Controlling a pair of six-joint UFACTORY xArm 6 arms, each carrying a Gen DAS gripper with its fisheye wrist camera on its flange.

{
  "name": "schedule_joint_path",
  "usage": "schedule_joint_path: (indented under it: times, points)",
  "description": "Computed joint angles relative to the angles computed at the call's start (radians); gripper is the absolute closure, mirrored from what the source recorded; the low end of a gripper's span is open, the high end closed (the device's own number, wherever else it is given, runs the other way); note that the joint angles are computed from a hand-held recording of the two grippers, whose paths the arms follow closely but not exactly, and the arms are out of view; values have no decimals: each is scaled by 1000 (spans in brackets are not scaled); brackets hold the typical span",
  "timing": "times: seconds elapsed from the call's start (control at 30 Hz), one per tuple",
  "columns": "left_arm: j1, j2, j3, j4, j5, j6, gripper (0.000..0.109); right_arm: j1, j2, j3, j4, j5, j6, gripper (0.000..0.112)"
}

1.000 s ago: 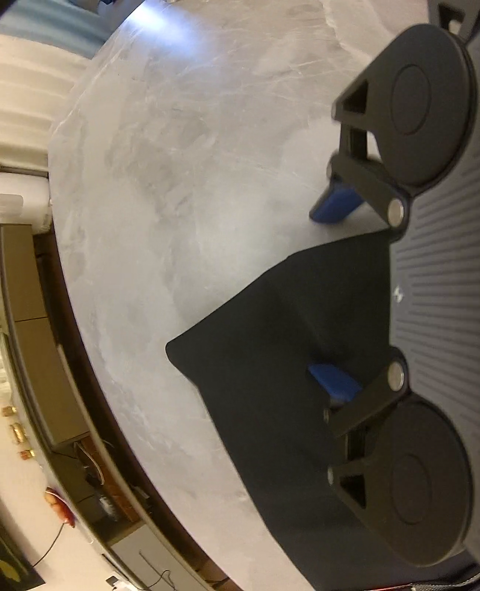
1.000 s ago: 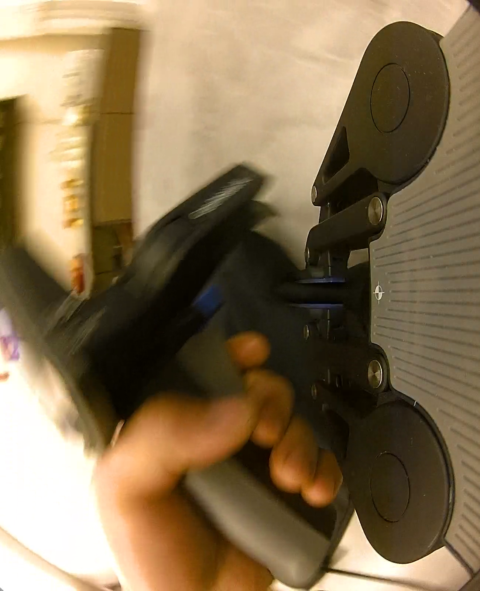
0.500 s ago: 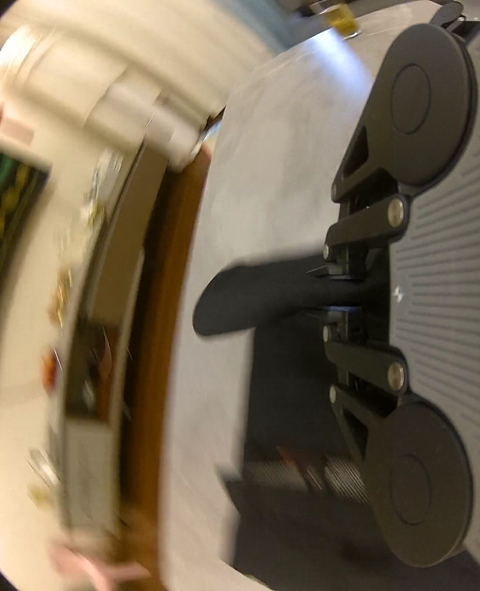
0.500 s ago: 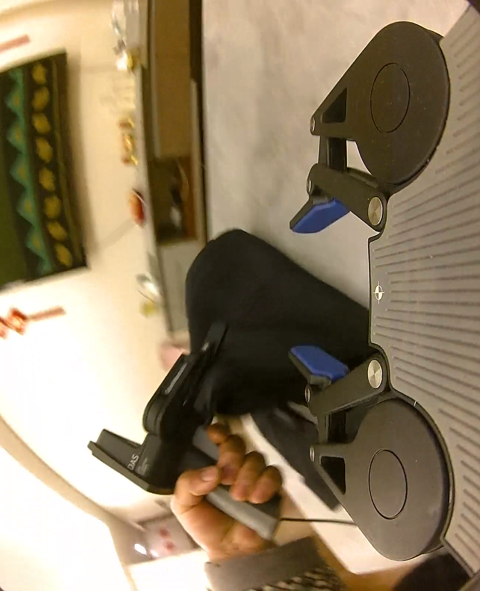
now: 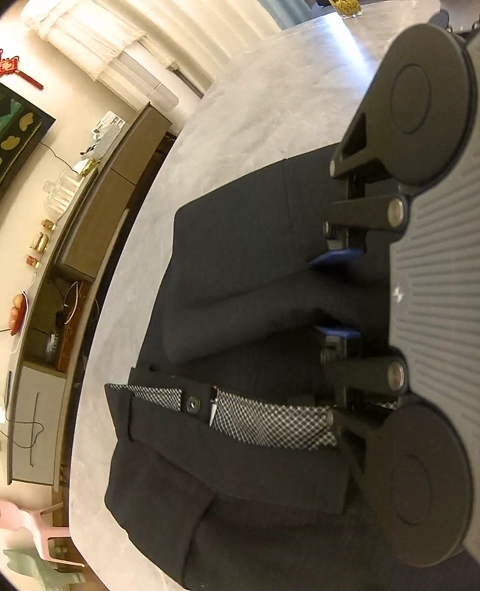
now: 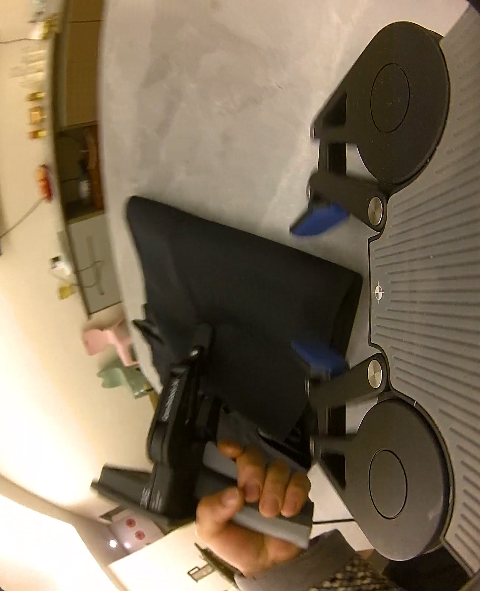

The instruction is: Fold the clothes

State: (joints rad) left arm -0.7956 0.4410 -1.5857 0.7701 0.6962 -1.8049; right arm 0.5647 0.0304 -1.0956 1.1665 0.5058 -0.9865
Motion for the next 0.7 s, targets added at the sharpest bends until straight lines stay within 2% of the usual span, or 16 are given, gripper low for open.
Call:
schedule_joint_path:
  times: [0.03, 0.07, 0.17, 0.23, 0.3, 0.37, 0.43, 0.47, 0.53, 0.6, 0.7]
  points:
    - [8, 1, 17, 44, -48, -57, 84, -2, 12, -11, 0, 6, 18, 96]
    - [22, 6, 33, 93, -116, -124, 87, -2, 17, -15, -11, -3, 42, 106]
    - [55, 48, 15, 267, -264, -338, 93, -5, 25, -16, -57, -80, 97, 108]
    - [49, 75, -25, 268, -226, -317, 93, -12, 22, -11, -82, -140, 117, 108]
    - [39, 70, -26, 243, -170, -310, 90, -36, 23, -17, -84, -127, 138, 107]
    - [22, 61, -28, 209, -98, -295, 78, -55, 18, -19, -74, -103, 147, 102]
    - [-4, 48, -32, 169, -23, -261, 69, -50, 10, -15, -41, -114, 123, 91]
    - [-20, 38, -32, 150, -6, -239, 63, -42, 3, -11, -18, -127, 100, 90]
    - [-39, 31, -38, 118, 4, -198, 62, -20, -20, 1, 70, -148, -5, 90]
    - [-50, 55, -72, 74, 19, -138, 67, 1, -43, 10, 123, -129, -97, 90]
    - [-64, 91, -136, 24, 57, -68, 69, 12, -17, -6, -20, -43, -40, 92]
